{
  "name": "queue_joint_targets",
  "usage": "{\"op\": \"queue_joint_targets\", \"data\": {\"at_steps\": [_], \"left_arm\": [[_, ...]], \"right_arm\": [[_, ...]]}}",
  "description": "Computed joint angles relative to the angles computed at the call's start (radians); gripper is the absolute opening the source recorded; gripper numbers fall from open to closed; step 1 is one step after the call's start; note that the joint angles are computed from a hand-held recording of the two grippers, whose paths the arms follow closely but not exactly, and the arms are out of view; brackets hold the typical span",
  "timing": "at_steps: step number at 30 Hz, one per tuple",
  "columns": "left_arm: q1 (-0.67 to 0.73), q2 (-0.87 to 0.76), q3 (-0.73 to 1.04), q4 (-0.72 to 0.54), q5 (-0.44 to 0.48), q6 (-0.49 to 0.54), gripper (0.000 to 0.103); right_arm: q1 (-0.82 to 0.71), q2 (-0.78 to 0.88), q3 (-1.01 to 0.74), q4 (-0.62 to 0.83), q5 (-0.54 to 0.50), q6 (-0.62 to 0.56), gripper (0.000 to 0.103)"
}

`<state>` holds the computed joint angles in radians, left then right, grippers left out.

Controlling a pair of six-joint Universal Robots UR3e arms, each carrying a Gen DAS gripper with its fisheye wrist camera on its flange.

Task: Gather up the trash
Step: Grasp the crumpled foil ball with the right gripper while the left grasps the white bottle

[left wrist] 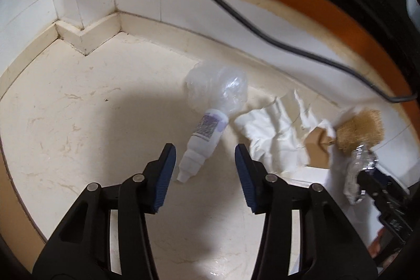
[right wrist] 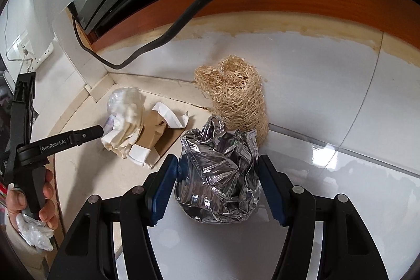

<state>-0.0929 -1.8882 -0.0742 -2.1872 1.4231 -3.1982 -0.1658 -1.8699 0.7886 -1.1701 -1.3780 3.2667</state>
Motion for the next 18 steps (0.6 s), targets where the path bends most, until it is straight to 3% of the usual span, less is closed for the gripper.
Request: {"op": "queue_joint_targets", "data": {"at_steps": [5, 7, 8, 9, 14, 18], "left_arm": [[-0.024, 0.089, -0.279, 0.167, 0.043, -0.042, 0.044], [-0.035, 0.119, -0.373, 0.244, 0.064, -0.055, 0.039], [-0.044, 0.118, -0.382, 0.258, 0.075, -0.059, 0.035], [-0.052, 0.119, -0.395, 0.276, 0.088, -0.06, 0.023], [-0.092, 0.154, -0.466, 0.343, 0.148, -0.107, 0.022], [-0.09, 0.221, -0.52, 0.345, 0.16, -0.137, 0.022]], "right_arm": [[-0.052, -0.048, 0.011, 0.033, 0.03, -0.037, 0.063], [-0.112, -0.072, 0.009, 0.067, 0.073, -0.084, 0.063], [-0.127, -0.078, 0.007, 0.077, 0.085, -0.095, 0.063], [-0.147, -0.083, 0.003, 0.091, 0.1, -0.11, 0.063], [-0.18, -0.1, 0.011, 0.103, 0.124, -0.146, 0.063], [-0.084, -0.086, 0.042, 0.03, 0.05, -0.094, 0.063]]}}
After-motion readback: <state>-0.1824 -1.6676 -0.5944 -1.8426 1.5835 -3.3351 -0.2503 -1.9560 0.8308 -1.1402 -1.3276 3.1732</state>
